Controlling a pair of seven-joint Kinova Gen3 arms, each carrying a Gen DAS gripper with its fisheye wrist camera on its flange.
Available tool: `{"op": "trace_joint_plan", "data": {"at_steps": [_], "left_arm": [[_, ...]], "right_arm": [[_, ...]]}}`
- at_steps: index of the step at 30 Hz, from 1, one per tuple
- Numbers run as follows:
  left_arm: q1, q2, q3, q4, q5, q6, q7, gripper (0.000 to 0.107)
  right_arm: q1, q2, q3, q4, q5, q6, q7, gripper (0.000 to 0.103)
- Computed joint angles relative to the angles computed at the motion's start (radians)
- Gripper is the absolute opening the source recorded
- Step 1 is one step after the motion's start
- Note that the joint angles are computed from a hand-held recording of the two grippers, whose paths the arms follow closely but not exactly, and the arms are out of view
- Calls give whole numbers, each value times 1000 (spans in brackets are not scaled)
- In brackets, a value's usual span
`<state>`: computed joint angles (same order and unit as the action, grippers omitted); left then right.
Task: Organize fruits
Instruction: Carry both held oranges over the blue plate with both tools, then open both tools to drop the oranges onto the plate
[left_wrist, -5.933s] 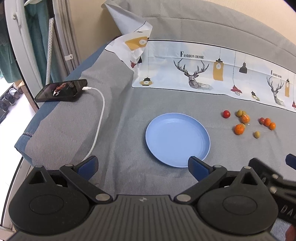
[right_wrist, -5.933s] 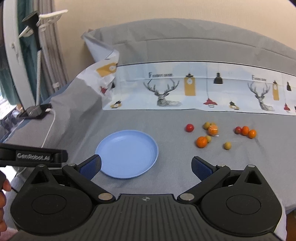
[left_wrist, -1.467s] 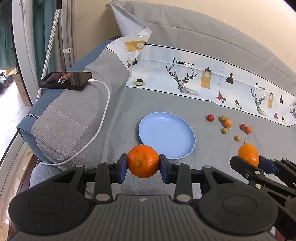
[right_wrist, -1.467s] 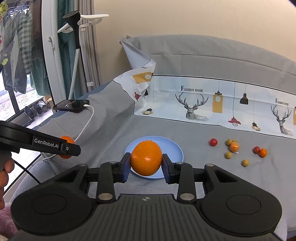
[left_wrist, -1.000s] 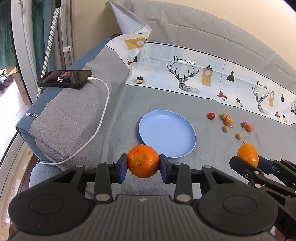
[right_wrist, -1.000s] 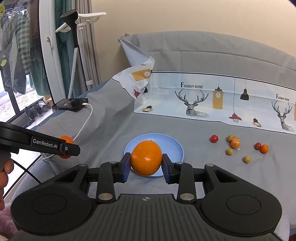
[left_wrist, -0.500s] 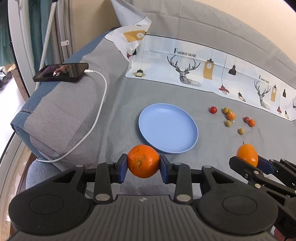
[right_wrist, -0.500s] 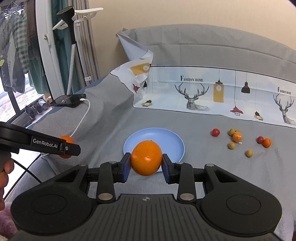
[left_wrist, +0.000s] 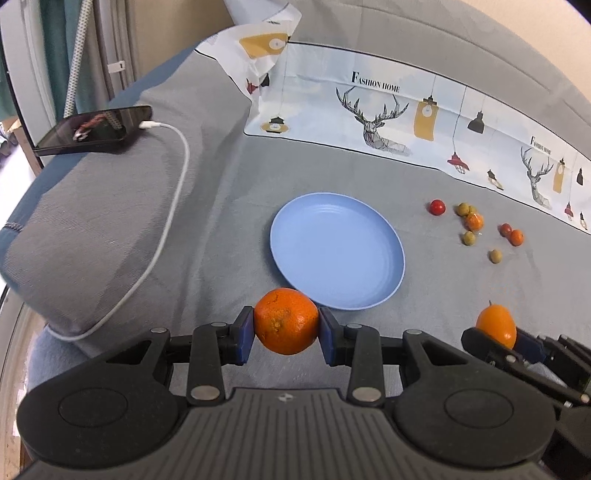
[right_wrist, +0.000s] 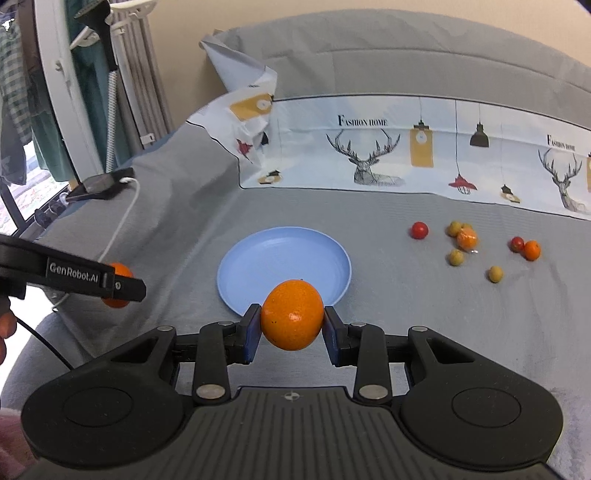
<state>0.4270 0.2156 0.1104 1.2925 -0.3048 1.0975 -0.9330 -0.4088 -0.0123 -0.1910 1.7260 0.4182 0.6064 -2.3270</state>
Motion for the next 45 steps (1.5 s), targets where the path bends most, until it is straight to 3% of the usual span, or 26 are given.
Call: {"op": "trace_joint_plan", "data": {"at_steps": [10,16,27,28,30,31,32,34,36,42,45], "left_arm": [[5,168,-27,-170,23,32,-75,40],[-5,299,-48,-312,76,73,-143,40],[-15,488,-95,-517,110,166,-213,40],[-15,505,-97,-544,109,186,-225,44],[-19,524,-103,-572,117,200,-245,71],[-23,514,-103,-559,122,183,-241,87],[-22,496,-109,-529,121,150,-234,96],[-11,459,-121,-478,105,103,-223,102],[-2,423,-122,-440,90,84,-223,102],[54,270,-132,-251,9,58,-155,103],[75,191,-123,-149,-26,64,-75,103]], "right_arm": [[3,116,53,-59,-55,-29,102,37],[30,222,78,-132,-165,-63,259,37],[41,420,114,-309,-297,-2,453,37],[46,435,108,-325,-310,7,474,37],[37,454,118,-350,-315,24,487,38],[27,459,127,-358,-311,26,483,41],[26,462,127,-369,-313,34,490,52],[26,454,131,-378,-320,47,495,75],[14,426,143,-369,-317,68,473,85],[15,290,136,-289,-340,165,377,96],[-23,203,133,-212,-274,162,272,98]]}}
